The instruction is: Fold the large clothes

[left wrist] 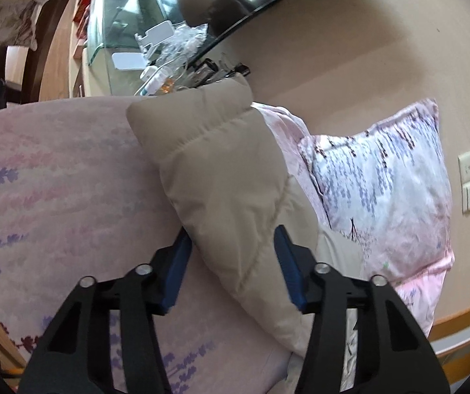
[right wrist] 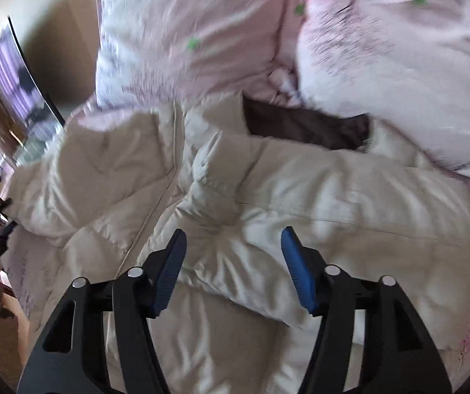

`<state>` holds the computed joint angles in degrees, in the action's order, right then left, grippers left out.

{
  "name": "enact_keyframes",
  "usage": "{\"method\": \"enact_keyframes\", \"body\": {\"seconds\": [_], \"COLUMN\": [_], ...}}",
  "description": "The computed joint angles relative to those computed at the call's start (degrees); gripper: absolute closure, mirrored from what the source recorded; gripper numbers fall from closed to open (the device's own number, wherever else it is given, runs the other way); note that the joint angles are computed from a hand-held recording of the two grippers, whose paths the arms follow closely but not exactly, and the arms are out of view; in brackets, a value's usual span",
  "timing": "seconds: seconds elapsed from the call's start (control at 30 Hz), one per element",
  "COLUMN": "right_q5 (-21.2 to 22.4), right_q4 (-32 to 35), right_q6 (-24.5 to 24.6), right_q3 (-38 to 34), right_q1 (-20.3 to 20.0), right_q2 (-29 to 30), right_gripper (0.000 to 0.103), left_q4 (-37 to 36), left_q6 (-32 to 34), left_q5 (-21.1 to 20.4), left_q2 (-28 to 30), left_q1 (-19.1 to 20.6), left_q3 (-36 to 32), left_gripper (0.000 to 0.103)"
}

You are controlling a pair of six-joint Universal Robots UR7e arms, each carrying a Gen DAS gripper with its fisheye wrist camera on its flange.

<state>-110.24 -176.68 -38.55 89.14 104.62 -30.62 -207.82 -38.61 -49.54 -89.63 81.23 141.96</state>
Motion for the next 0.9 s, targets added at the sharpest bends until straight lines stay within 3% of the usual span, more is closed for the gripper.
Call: {"method": "enact_keyframes", "body": {"seconds": [0.1,0.2,0.43,0.57,0.7,0.9], "right_q5": [2.1,3.2,4.2,5.7,6.7,8.2], "right_q4": [-1.0,-2.0,-6.7,-8.4,-9.5,-10.7], "right_q6": [-0.2,-0.2,0.0,0.5,0.7,1.4], "right_q3": [3.1,4.8,8.3,10.0,10.9,12.1], "right_q1": [-1.4,-3.2,-6.6,-8.2,-9.3,-11.2], "right_q2": [-3.9,-6.7,-11.4,-13.8,-15.2,-17.1], "right_gripper": [0.037,0.035,0.034,0.034,0.034,0.034], "left_q4": [-2.0,-4.0,-7.4,-9.8,-8.2,-0.4], "left_q6": [-1.0,0.0,12.6,22.8,28.9,32.0], "left_q5": [-3.2,-3.4,6.2,8.1,3.6,-5.5], "left_q2": [1.0,0.6,-1.3,1.6,7.6,18.5], "left_q1": [2.5,1.9,-11.5,-20.3,-26.0,-28.3], "left_q3": [-0.8,-0.9,-3.0,-5.9,-10.4,-18.2], "left_gripper": [0.089,0.096,0.098,0.098,0.098,0.098]}}
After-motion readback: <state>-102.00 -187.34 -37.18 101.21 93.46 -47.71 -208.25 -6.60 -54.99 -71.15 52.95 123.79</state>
